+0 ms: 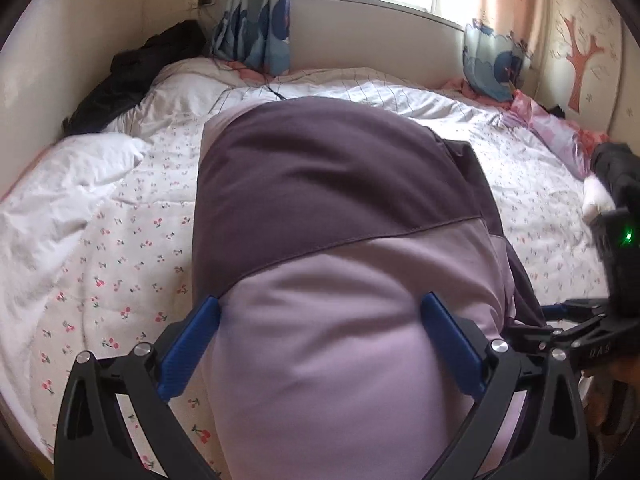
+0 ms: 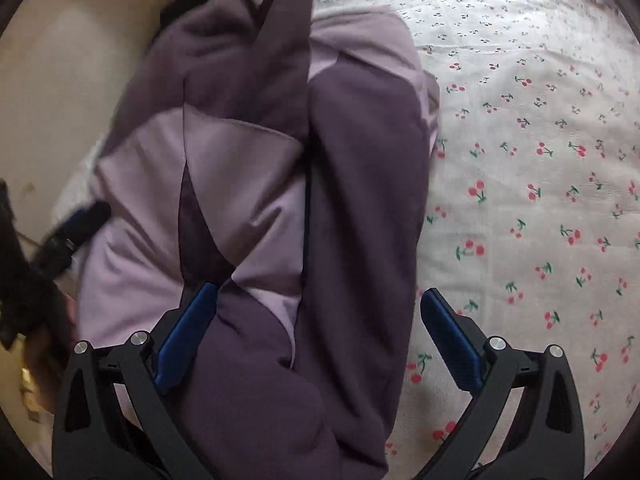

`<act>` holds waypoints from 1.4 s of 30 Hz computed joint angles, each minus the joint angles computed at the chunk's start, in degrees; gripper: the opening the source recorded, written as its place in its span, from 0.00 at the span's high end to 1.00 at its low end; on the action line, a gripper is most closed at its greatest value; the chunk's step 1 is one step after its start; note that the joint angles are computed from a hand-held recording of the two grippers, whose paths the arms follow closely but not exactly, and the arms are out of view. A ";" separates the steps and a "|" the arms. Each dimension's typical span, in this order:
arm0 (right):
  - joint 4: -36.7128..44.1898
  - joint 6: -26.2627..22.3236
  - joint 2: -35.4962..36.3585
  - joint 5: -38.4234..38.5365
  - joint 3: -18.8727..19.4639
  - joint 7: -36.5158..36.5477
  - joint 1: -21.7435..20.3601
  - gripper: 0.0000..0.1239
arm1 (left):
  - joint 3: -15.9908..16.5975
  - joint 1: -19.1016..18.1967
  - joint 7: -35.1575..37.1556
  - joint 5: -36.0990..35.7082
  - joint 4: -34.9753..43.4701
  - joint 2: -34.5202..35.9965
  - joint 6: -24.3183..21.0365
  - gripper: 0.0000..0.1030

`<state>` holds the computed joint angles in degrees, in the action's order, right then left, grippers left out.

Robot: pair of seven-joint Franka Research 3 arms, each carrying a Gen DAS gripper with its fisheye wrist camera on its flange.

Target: Fold large clothes

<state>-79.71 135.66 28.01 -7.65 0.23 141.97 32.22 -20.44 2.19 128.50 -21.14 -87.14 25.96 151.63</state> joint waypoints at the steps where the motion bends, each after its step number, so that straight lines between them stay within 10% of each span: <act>1: 2.28 -3.10 0.55 -2.98 -1.01 -0.88 1.65 0.22 | -0.39 0.49 0.89 -0.53 -1.12 -0.76 0.68 0.06; 5: -3.80 4.66 -0.89 7.31 2.92 -4.15 -4.14 0.22 | -1.00 1.29 2.37 -2.71 -1.32 -0.68 -0.80 0.06; 9: -5.92 6.14 -4.63 -0.77 -1.43 5.81 1.60 0.22 | -0.58 1.07 2.26 -3.20 -3.35 -1.97 1.57 0.06; 13: -5.27 1.58 -2.22 -0.02 1.36 2.80 0.37 0.22 | -0.44 1.42 1.78 -3.85 -1.06 -1.14 -3.04 0.06; 20: -3.79 0.70 -1.83 4.48 2.05 0.29 -0.67 0.22 | 0.02 -0.05 4.08 -1.86 -6.24 -4.11 3.40 0.05; 31: -21.57 13.74 -16.03 0.97 1.39 9.26 -1.21 0.22 | -0.02 0.06 4.31 -2.12 -6.50 -4.48 3.99 0.05; 42: -24.10 17.75 -12.00 13.33 4.98 -2.89 -4.64 0.22 | -0.41 0.11 6.58 -2.04 -8.43 -5.43 5.91 0.05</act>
<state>-103.81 153.41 16.02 5.69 5.20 139.08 27.58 -20.85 2.30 135.09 -23.19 -95.57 20.52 157.55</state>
